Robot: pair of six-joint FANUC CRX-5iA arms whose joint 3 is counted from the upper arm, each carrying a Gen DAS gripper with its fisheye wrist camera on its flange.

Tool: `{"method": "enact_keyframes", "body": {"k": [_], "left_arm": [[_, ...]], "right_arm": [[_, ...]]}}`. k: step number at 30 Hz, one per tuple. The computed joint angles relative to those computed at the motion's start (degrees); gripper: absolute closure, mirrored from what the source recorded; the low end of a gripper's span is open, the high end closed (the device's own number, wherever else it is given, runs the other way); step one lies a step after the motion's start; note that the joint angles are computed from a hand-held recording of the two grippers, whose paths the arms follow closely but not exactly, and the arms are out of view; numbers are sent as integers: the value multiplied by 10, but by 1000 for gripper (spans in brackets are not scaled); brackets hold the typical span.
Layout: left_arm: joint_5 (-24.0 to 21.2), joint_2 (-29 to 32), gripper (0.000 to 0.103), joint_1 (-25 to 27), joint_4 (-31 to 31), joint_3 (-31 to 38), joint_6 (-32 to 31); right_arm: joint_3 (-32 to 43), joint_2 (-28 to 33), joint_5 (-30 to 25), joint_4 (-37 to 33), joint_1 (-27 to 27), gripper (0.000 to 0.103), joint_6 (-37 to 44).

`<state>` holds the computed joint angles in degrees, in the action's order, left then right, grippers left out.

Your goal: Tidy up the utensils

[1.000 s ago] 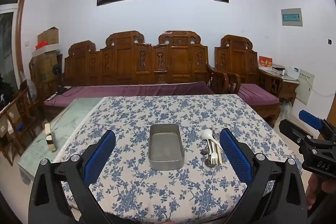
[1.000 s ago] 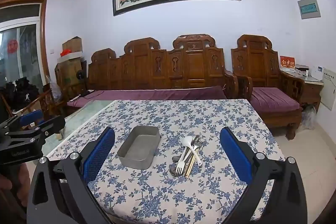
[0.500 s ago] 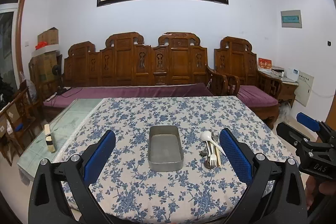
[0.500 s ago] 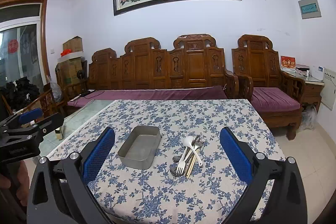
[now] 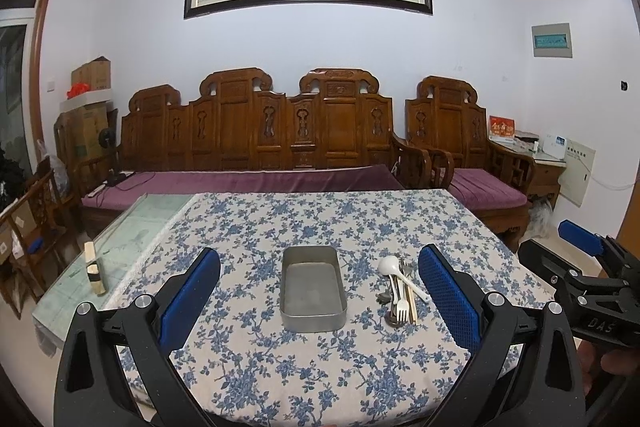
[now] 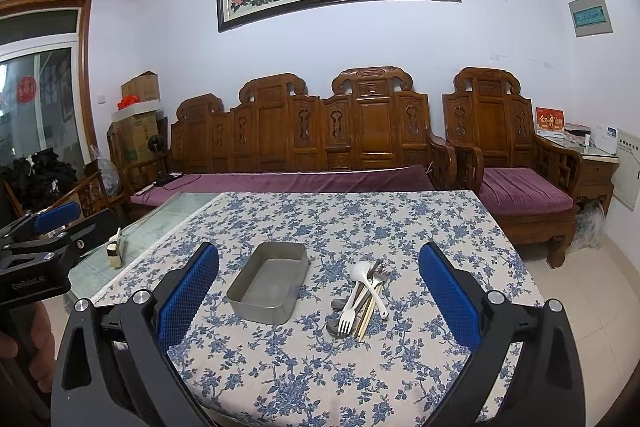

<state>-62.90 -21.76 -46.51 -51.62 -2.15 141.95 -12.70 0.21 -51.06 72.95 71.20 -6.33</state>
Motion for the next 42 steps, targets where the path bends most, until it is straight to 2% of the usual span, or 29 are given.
{"method": "enact_keyframes", "body": {"k": [42], "left_arm": [[-5, 2, 7, -12, -8, 2, 4]], "right_arm": [[0, -2, -1, 3, 1, 2, -3]]}}
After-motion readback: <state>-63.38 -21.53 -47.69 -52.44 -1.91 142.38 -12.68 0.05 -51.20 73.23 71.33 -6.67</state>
